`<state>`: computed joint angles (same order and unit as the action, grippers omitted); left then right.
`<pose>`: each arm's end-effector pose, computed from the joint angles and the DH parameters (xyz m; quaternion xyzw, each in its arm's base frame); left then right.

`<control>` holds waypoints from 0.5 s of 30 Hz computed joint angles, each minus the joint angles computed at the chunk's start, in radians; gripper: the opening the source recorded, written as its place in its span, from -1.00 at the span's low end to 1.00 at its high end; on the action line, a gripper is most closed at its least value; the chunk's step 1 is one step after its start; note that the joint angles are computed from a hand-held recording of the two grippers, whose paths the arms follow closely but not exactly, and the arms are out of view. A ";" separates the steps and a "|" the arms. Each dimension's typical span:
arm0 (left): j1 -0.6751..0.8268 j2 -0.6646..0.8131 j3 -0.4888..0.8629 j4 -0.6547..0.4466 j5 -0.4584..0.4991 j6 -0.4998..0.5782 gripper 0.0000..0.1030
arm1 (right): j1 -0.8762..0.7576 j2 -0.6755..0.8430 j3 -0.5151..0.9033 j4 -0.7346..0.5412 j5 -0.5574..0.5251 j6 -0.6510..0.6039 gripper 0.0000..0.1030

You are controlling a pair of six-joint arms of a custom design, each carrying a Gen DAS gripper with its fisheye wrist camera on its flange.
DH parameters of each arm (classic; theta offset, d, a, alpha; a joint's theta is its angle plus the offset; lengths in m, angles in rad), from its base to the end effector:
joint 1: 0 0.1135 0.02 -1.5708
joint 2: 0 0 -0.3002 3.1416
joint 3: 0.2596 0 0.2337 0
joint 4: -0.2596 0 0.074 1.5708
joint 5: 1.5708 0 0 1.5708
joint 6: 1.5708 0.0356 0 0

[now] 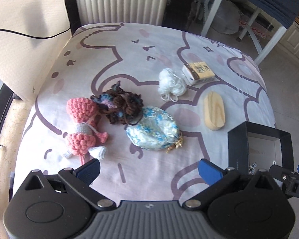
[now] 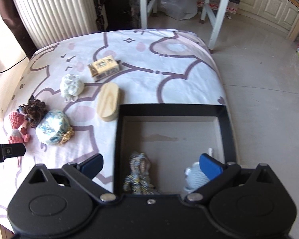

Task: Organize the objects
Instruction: 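Withdraw both grippers from the black box, then grasp the pink crocheted doll with left gripper while right grasps the blue floral pouch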

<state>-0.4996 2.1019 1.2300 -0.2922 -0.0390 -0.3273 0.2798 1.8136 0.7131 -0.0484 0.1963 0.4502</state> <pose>0.3576 -0.1936 0.1374 0.0803 0.9759 -0.0636 0.1926 0.2831 0.0741 0.1314 0.1033 0.9678 -0.0151 0.2289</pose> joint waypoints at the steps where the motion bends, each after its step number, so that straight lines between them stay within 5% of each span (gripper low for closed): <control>1: 0.014 -0.004 -0.006 0.008 -0.003 0.004 1.00 | 0.013 0.013 0.016 -0.001 0.001 0.002 1.00; 15: 0.170 0.001 -0.032 0.080 -0.010 0.094 1.00 | 0.122 0.143 0.163 0.086 0.018 0.020 1.00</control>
<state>-0.3297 2.1025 1.1983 -0.2124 -0.0489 -0.2332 0.4022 1.9568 0.8764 0.0376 0.2148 0.4702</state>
